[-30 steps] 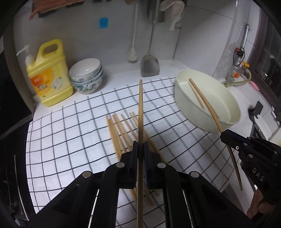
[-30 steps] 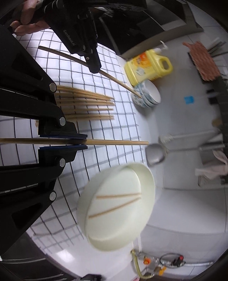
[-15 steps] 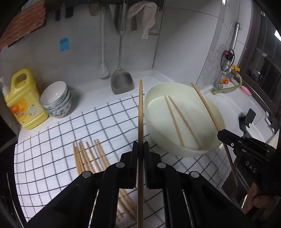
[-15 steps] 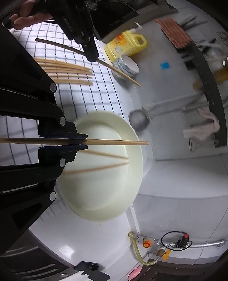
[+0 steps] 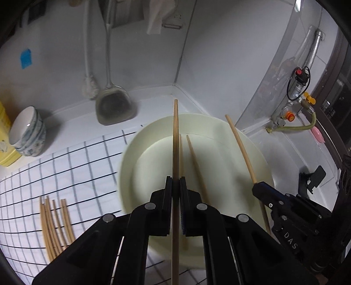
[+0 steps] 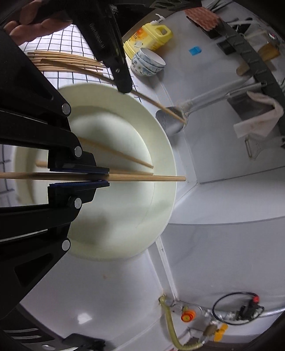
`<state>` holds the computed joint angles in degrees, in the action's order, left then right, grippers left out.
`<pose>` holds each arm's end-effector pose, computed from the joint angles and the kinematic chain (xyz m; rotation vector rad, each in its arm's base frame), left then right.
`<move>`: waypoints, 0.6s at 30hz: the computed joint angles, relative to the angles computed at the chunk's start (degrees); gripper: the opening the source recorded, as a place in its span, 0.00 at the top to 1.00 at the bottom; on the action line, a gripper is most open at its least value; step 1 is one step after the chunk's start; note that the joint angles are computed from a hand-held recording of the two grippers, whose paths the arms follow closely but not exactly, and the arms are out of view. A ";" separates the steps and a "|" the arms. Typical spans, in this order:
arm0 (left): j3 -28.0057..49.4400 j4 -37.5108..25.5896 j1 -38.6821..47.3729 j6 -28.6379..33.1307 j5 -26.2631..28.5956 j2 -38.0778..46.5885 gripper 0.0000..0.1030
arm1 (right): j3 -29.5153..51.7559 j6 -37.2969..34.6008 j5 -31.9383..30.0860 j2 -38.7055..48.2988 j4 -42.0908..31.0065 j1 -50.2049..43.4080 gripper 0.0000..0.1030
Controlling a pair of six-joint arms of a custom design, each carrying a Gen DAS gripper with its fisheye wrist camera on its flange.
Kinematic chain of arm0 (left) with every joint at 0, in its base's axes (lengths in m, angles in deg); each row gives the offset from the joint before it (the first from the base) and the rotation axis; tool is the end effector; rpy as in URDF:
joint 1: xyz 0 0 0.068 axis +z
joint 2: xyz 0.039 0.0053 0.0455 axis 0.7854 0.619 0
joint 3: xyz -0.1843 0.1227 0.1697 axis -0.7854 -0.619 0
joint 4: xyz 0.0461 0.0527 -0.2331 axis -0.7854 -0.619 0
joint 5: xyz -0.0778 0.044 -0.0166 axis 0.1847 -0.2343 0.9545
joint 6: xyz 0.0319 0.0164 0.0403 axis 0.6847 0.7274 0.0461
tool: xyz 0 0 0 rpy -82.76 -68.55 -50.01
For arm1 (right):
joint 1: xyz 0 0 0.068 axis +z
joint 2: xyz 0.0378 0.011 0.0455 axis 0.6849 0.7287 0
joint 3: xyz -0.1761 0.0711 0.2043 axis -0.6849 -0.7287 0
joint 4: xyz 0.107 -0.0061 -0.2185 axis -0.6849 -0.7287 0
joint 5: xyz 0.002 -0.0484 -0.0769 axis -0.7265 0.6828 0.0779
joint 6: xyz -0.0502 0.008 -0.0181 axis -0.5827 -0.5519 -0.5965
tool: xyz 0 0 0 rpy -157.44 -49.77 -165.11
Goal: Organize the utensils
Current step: 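Lift both held chopsticks and carry them over the basin, then open both tools to release the chopsticks into the basin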
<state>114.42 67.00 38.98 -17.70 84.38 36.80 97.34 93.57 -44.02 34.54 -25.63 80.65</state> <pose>0.2379 -0.0559 0.2257 0.0069 2.5085 -0.2624 0.2265 0.1662 0.2635 -0.1699 2.5617 0.2269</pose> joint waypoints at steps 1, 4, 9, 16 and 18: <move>0.70 1.03 -0.85 -1.03 -0.54 2.60 0.93 | 0.15 -1.43 -1.24 0.90 0.67 -1.48 0.94; 2.60 2.76 -1.73 -2.94 -0.79 8.68 0.93 | 0.97 -4.29 -4.20 3.59 1.70 -4.44 0.94; 5.35 3.82 -2.12 -3.86 -1.08 16.10 0.93 | 2.99 -7.75 -8.59 9.23 1.82 -8.13 0.94; 7.67 4.15 -2.32 -4.71 -1.74 22.42 0.93 | 4.78 -9.15 -11.86 14.16 0.38 -10.57 0.94; 8.50 4.07 -2.84 -5.18 -2.13 23.91 0.93 | 5.11 -9.45 -12.32 15.26 -0.05 -11.08 0.94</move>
